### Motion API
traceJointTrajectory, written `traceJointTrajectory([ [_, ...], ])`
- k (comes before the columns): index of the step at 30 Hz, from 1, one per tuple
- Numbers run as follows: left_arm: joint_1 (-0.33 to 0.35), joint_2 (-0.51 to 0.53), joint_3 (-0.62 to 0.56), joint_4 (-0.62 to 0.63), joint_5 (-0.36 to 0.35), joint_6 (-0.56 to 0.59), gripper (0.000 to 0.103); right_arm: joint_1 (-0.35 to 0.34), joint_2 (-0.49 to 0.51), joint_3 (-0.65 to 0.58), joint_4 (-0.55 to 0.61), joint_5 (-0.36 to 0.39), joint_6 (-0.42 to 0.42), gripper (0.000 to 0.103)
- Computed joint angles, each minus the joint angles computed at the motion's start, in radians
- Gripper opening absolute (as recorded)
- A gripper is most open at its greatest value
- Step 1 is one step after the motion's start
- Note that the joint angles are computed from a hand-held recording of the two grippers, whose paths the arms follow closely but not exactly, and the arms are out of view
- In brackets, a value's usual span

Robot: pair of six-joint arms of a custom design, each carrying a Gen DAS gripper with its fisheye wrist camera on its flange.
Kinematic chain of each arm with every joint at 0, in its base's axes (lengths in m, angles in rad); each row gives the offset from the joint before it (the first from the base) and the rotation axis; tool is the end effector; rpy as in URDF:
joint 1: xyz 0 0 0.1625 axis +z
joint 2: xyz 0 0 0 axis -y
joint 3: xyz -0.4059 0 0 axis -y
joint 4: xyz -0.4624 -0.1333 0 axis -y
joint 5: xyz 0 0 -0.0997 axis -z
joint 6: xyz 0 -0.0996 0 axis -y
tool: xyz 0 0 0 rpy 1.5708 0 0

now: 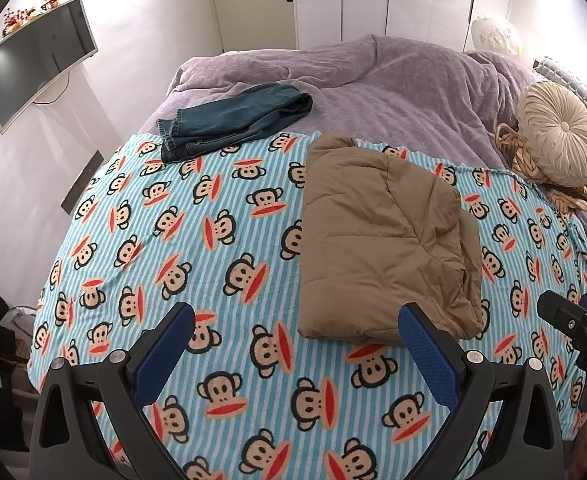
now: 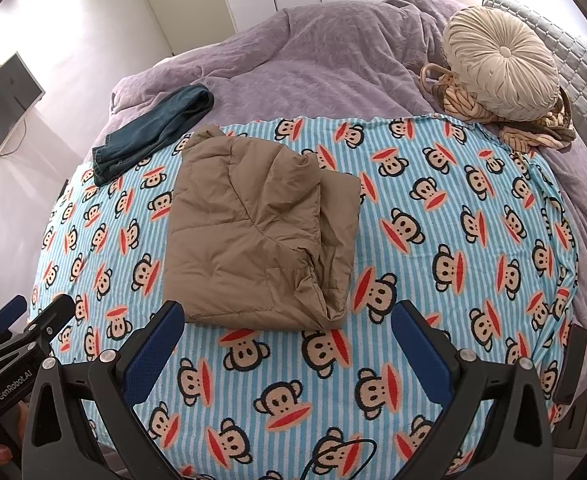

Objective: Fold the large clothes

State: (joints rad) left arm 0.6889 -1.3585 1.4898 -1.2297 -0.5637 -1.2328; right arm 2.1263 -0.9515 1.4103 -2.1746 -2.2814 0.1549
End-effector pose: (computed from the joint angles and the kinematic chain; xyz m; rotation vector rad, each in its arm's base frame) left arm -0.3315 -0.5547 0.4060 -0.0944 2.1620 -0.7759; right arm 0.4587 -0.6095 0.2279 0.4279 -2.4438 0.4889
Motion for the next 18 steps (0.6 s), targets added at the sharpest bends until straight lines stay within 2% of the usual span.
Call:
traceJointTrajectory([
  [18, 0.006, -0.011, 0.015, -0.016, 0.004, 0.023, 0.102, -0.004, 0.001, -0.002, 0.0, 0.005, -0.007, 0.103],
])
